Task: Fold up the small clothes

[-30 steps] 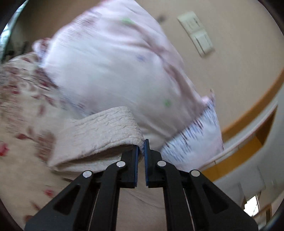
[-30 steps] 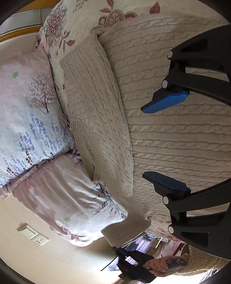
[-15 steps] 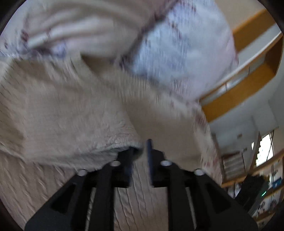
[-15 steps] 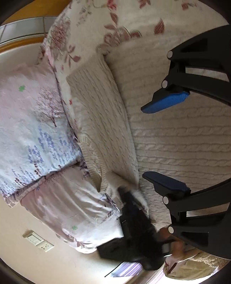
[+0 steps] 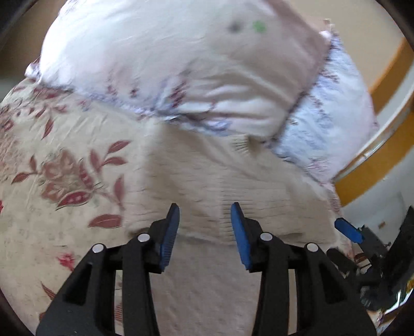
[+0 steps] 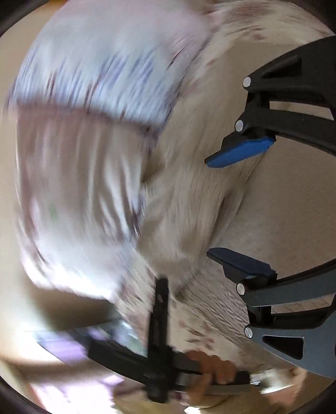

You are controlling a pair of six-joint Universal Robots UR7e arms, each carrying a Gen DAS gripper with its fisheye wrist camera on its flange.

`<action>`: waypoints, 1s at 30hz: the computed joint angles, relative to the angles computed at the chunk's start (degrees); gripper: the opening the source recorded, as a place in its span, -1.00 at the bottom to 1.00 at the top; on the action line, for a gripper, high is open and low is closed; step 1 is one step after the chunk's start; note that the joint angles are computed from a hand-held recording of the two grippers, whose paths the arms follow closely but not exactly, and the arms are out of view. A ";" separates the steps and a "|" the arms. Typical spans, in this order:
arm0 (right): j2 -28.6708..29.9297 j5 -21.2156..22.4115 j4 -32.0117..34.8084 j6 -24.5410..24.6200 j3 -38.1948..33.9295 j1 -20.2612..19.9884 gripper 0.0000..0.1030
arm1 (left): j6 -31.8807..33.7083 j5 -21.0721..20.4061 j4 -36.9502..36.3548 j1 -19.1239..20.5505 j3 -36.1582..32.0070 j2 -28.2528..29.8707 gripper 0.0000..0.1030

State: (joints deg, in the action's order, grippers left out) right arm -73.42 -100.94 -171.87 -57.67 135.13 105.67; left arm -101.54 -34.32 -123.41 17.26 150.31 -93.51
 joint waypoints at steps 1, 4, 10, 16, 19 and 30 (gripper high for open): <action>2.78 -1.50 -0.48 -1.91 -0.38 1.41 0.16 | -0.03 -0.80 1.27 0.76 -0.37 0.42 -0.21; 8.07 -4.32 -4.01 -6.30 -0.31 3.29 0.14 | -0.63 -2.19 6.92 3.13 -3.14 3.86 -0.21; 15.08 -9.75 -10.66 -8.75 -1.16 3.57 -0.21 | 1.65 -2.66 9.41 5.41 -5.76 8.26 -0.10; 11.81 -5.88 -2.23 -0.29 -3.66 0.96 -0.86 | 2.71 -2.43 8.75 6.00 -6.25 9.67 0.00; 10.61 -4.00 -0.75 2.44 -4.15 0.20 -0.88 | 2.77 -2.43 9.00 6.05 -6.64 10.27 0.05; -1.65 8.01 0.95 27.87 -6.82 -10.33 -0.93 | 2.64 -2.40 10.68 6.53 -8.57 13.24 0.25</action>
